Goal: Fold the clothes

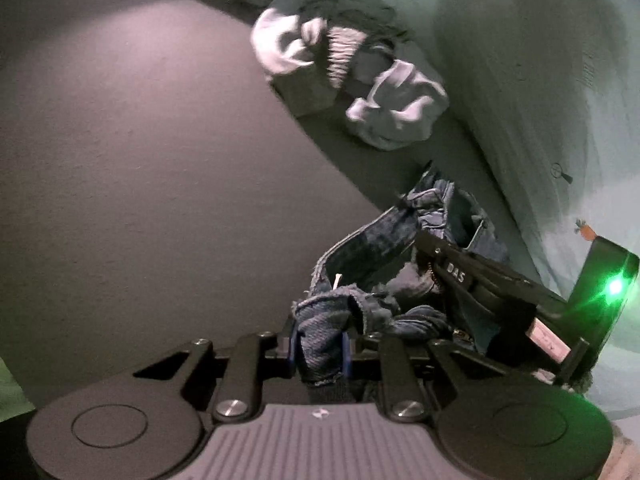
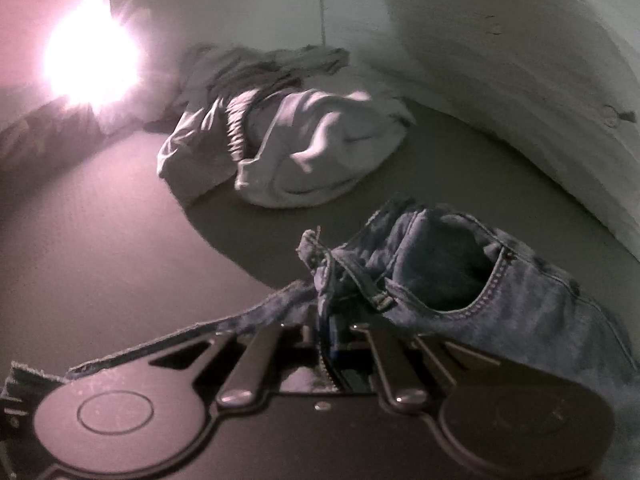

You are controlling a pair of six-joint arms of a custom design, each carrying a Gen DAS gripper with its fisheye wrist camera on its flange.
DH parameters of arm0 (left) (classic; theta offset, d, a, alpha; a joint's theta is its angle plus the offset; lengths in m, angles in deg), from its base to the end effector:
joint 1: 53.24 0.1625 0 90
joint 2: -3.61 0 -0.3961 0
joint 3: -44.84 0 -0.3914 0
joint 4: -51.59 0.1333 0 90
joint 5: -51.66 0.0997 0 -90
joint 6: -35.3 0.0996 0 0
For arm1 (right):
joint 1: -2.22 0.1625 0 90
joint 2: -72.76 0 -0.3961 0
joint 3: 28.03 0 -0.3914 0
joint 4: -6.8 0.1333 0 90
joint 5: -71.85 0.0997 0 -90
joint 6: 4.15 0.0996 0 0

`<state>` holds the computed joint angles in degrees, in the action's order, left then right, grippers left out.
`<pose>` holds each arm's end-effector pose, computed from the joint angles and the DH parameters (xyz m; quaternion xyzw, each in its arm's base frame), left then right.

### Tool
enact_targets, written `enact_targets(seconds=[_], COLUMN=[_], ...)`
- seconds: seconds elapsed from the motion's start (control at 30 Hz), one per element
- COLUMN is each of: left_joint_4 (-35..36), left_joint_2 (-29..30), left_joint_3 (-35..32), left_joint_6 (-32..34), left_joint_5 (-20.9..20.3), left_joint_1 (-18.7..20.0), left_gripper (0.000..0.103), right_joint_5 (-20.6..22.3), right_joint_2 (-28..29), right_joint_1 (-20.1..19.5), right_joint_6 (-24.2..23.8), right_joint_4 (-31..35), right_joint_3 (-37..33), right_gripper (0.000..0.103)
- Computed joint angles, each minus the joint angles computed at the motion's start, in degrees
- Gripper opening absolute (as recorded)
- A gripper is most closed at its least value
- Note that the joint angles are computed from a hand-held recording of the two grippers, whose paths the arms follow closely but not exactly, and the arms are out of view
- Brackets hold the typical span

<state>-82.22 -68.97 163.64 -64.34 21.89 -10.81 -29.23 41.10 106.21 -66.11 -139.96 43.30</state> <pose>-0.2111 -0.4907 0.2042 -0.3701 0.7817 -0.4761 0.1590 0.2951 -0.7122 0.0564 0.5943 -0.7847 0.0963 0.1473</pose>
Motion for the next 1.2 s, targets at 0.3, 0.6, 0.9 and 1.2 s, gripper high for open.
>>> enact_targets(seconds=[0.3,0.6,0.9,1.2], left_joint_4=[20.1,7.8,5.4,27.9], left_joint_2=[-0.3,1.6,6.7,16.3], left_joint_3=[-6.1,-3.2,-3.5,-18.4], left_joint_6=[2.3,0.2,-12.1,-12.1], left_joint_5=[0.6,-6.2,-5.1,-5.3], left_joint_1=[-1.1,-0.3,-1.3,0.4], left_gripper=[0.074,0.079,0.090,0.103], right_joint_5=[5.0,-4.1,-10.5,-12.2], right_joint_2=[-6.7,-22.5,-35.4,-35.7], right_joint_1=[-1.4,-11.1,-26.3,-35.8], right_joint_6=[7.0,18.8,46.6,56.4], right_joint_4=[5.8,-3.2,-12.4,-19.4], right_joint_3=[3.2,10.6,10.7,3.9], right_gripper=[0.072,0.086,0.086,0.082])
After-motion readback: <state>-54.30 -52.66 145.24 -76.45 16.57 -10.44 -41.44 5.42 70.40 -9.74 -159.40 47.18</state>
